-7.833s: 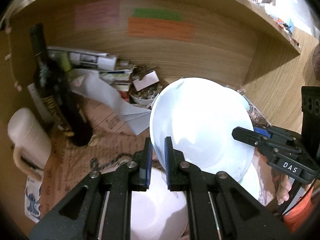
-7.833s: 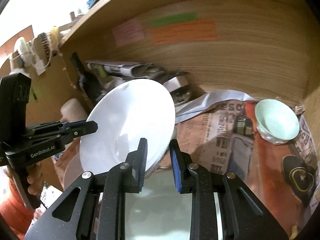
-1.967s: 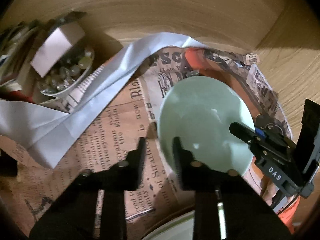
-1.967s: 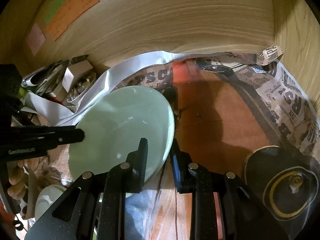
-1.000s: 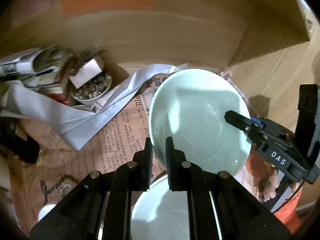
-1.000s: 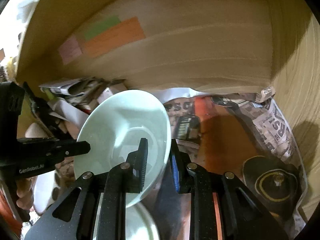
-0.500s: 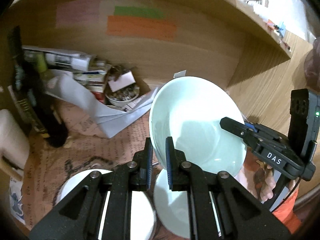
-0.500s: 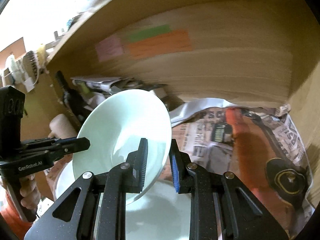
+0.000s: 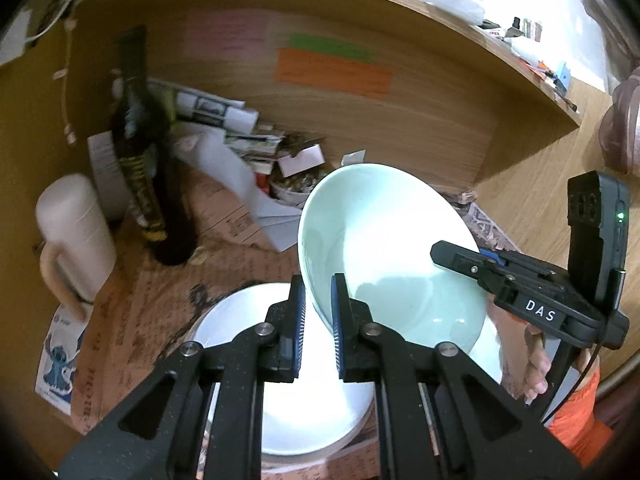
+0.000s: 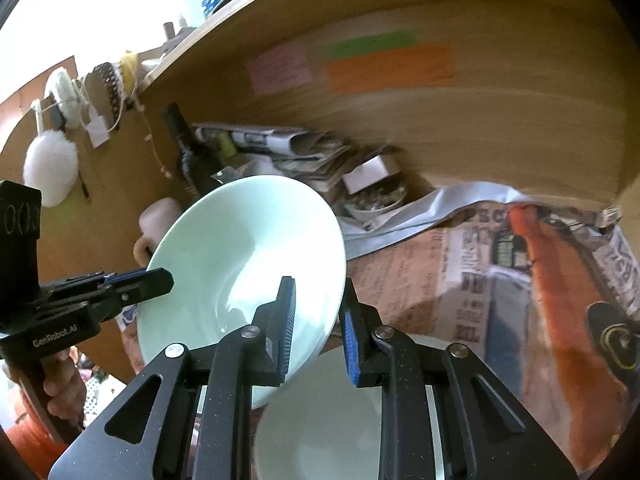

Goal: Organize plates and bowls
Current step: 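Carry the mint bowl over the nested white bowl with both tools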

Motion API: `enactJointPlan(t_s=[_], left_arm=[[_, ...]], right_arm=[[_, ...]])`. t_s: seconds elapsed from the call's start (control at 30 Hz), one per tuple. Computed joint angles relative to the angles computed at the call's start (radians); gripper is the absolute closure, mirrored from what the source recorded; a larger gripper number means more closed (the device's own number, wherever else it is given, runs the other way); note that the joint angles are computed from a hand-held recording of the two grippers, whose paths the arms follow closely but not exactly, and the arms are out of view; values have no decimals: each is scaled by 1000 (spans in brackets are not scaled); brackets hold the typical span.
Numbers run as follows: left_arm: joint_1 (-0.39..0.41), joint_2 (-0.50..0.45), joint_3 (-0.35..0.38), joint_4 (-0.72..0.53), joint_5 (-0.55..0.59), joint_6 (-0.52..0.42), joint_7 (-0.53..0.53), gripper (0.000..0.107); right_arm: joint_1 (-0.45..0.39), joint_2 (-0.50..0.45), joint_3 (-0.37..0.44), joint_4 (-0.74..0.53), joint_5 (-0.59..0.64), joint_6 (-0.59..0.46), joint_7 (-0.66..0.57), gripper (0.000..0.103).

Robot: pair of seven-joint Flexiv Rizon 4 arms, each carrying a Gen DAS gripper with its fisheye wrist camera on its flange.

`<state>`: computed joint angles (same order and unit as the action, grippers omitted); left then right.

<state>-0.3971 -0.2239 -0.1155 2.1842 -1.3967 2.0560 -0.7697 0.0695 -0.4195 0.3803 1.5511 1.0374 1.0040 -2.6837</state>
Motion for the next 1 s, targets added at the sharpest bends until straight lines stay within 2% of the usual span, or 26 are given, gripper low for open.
enactJointPlan(t_s=[0.1, 0.5, 0.77, 1.0], left_arm=[[4, 24, 16, 61, 75, 8, -88, 96], [21, 69, 57, 211, 237, 27, -303, 96], [42, 73, 80, 257, 314, 10, -394, 96], [35, 66, 87, 264, 273, 5, -380, 96]], right_arm=[[12, 4, 6, 15, -3, 2, -3, 84], [56, 8, 16, 56, -20, 9, 4, 83], [80, -4, 21, 68, -51, 24, 27, 83], [90, -18, 33, 71, -81, 39, 38, 83]])
